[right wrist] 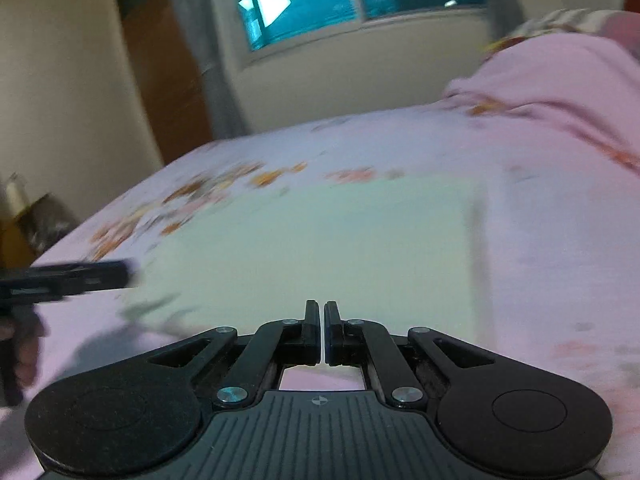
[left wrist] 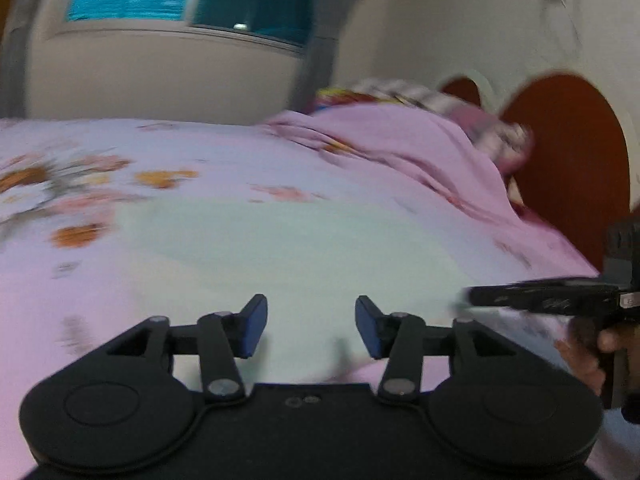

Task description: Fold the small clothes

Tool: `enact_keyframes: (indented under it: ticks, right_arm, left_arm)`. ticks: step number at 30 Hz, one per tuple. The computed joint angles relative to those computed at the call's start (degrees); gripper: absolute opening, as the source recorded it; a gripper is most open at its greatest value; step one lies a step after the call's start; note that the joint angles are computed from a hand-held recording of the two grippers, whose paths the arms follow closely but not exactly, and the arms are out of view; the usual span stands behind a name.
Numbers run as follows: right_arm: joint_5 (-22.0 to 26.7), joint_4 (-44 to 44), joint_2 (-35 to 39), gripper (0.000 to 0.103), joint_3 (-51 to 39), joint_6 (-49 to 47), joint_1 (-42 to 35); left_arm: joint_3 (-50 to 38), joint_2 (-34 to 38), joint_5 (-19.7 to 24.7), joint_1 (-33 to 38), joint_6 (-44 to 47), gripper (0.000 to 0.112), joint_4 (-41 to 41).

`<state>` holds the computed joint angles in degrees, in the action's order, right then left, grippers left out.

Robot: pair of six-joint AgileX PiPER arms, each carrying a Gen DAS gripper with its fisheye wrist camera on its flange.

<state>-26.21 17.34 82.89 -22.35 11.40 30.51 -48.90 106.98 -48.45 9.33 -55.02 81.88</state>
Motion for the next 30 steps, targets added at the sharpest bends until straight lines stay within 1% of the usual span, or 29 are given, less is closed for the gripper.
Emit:
enact_keyframes:
  ticks: [1,2,3,4,5,6,7,8,9,10,12,13,14,15,16,17,18,19,20,21,22,23,24,25,26,27,28,29,30]
  right_arm:
    - [-1.53,3.7,2.2,0.002,-0.88,-2.99,2.43]
    - [-2.69,5.6,4.44,0.002,-1.84,-4.45,3.71]
    - [-2.96,6.28,6.61,0.002,-2.8,-4.89,4.65]
    - [-1.76,8.61,10.29,0.002,-4.99,-7.57,4.4]
    - [-1.43,11.01,12.06,0.002,-6.07,-9.05,4.88]
    - [-1.42,11.11,12.12,0.002,-6.05,-8.48,4.8]
    - [-0.49,12.37,12.11,0.002,-6.78,-9.76,4.64]
    - [-0.02,15.92,11.06,0.002,-6.97,-12.89,5.36]
    - [-0.86,18.38,9.44,0.002,-5.86,-14.73,6.1]
    - [-3.21,19.16,8.15,0.002,-4.26,-14.73,7.65]
    - [-6.44,18.34,7.7,0.002,-3.16,-13.96,9.27]
    - [-6.96,17.59,8.67,0.002,-3.92,-13.71,9.62]
    - [-6.89,15.16,10.02,0.002,-4.85,-12.34,9.19]
    - [-5.51,14.99,11.91,0.002,-6.54,-12.57,9.0]
    - [-1.86,15.89,14.66,0.002,-9.15,-13.65,7.82]
    - [-0.51,16.25,15.11,0.002,-9.94,-12.48,7.76]
    - [0.17,14.54,13.88,0.002,-9.55,-10.1,6.91]
    - [-0.01,14.93,12.36,0.002,-8.86,-9.9,6.84]
    - [-2.48,17.35,10.59,0.002,-7.38,-11.96,7.94]
    - [-5.18,18.32,9.2,0.002,-5.72,-12.86,8.96]
    - [-5.59,16.99,8.71,0.002,-5.16,-12.25,8.76]
    - [-3.72,14.3,10.42,0.002,-6.35,-10.38,7.36]
    - [0.45,12.06,12.88,0.002,-8.49,-9.43,5.56]
    - [2.33,9.17,13.06,0.002,-9.11,-7.57,4.31]
    - [2.46,7.75,11.14,0.002,-8.38,-6.24,3.52]
    - [1.38,7.91,9.37,0.002,-7.32,-6.4,3.17]
    - [-1.89,7.74,7.16,0.002,-5.15,-6.92,2.76]
    - [-2.87,6.55,5.98,0.005,-4.48,-7.38,1.21]
    - [-2.05,4.73,5.1,0.024,-4.66,-7.48,-1.14]
  left_arm:
    - [0.95,0.16,1.93,-3.34,1.79,0.053,-3.58]
    - [1.36,0.78,3.28,-5.88,2.32,0.054,-6.09]
    - [1.57,1.73,6.45,-8.92,3.48,0.056,-8.65]
    - [1.28,3.38,11.9,-12.82,6.93,0.058,-11.97]
    - [1.42,4.62,16.2,-15.73,12.66,0.059,-16.45]
    - [2.18,4.14,18.2,-17.33,17.63,0.059,-21.73]
    - [3.13,3.63,17.91,-17.68,20.3,0.059,-24.78]
    - [4.01,2.73,17.18,-17.4,20.68,0.059,-26.2]
    - [5.74,1.55,14.37,-16.21,21.15,0.058,-27.71]
    - [7.58,0.7,11.79,-15.42,23.55,0.059,-30.24]
    - [9.39,0.05,9.72,-14.89,28.18,0.06,-35.07]
    - [8.96,0.45,11.19,-15.85,30.04,0.062,-38.27]
    - [7.33,1.09,14.96,-16.85,30.11,0.061,-39.45]
    - [4.86,3.22,18.95,-17.56,28.18,0.063,-38.34]
    - [2.88,4.25,20.66,-17.6,24.74,0.065,-34.93]
    - [1.83,4.09,21.18,-17.0,21.12,0.065,-31.64]
    - [1.85,3.2,20.98,-16.43,19.26,0.063,-30.48]
    - [3.15,2.0,18.48,-14.88,19.68,0.063,-31.04]
    - [4.06,1.72,15.51,-13.86,22.09,0.063,-33.31]
    - [5.23,1.17,14.02,-13.27,24.19,0.064,-35.0]
    - [5.13,1.65,14.82,-13.29,25.14,0.064,-34.48]
    - [2.9,3.9,17.92,-14.22,23.88,0.065,-31.78]
    - [1.83,4.93,18.72,-14.29,22.46,0.065,-30.68]
    - [2.08,4.4,17.23,-13.74,21.1,0.064,-30.36]
    - [2.38,4.09,15.28,-13.26,21.92,0.064,-30.74]
    - [3.26,3.3,13.31,-12.51,25.03,0.065,-33.31]
    - [3.13,2.95,12.17,-11.5,27.0,0.064,-35.27]
    - [2.01,3.45,11.59,-10.57,26.77,0.064,-34.95]
    - [0.38,3.79,11.55,-8.89,24.62,0.064,-32.33]
